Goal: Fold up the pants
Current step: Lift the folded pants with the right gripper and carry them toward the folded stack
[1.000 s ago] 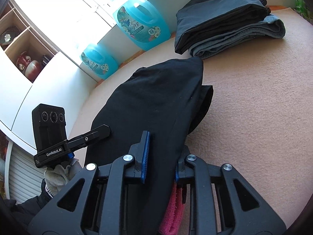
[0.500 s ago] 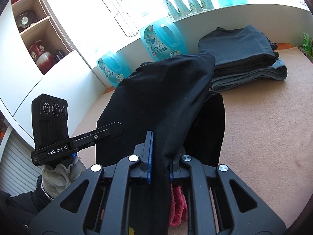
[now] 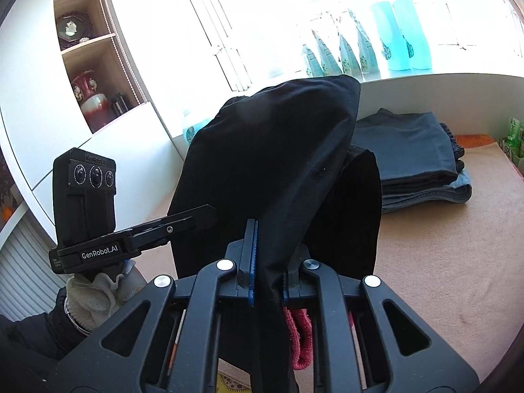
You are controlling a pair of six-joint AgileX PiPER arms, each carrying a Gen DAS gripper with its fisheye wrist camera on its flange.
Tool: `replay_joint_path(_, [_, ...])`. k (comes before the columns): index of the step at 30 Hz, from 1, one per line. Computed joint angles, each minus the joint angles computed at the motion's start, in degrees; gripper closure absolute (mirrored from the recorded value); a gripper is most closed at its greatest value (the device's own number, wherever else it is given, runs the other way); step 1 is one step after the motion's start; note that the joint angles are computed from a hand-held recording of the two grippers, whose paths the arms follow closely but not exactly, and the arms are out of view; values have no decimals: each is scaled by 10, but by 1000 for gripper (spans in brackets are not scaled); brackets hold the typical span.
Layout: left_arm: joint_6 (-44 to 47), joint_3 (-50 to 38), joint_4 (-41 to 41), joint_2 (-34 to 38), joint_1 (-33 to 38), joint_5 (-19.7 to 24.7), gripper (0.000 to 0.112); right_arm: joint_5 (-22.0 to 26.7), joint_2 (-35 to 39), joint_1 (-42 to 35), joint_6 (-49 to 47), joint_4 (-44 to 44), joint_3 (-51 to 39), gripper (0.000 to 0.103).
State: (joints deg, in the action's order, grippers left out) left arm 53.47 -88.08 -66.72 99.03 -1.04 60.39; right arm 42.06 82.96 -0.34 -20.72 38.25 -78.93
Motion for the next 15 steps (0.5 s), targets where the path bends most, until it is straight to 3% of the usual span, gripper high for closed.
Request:
replay_joint_path(7, [-44, -100, 29, 31, -41, -26, 93, 31, 50, -24, 14, -32, -112, 91])
replay_joint_path(15, [-142, -315, 100, 151, -91, -34, 93, 90, 173, -58, 29, -74, -306, 91])
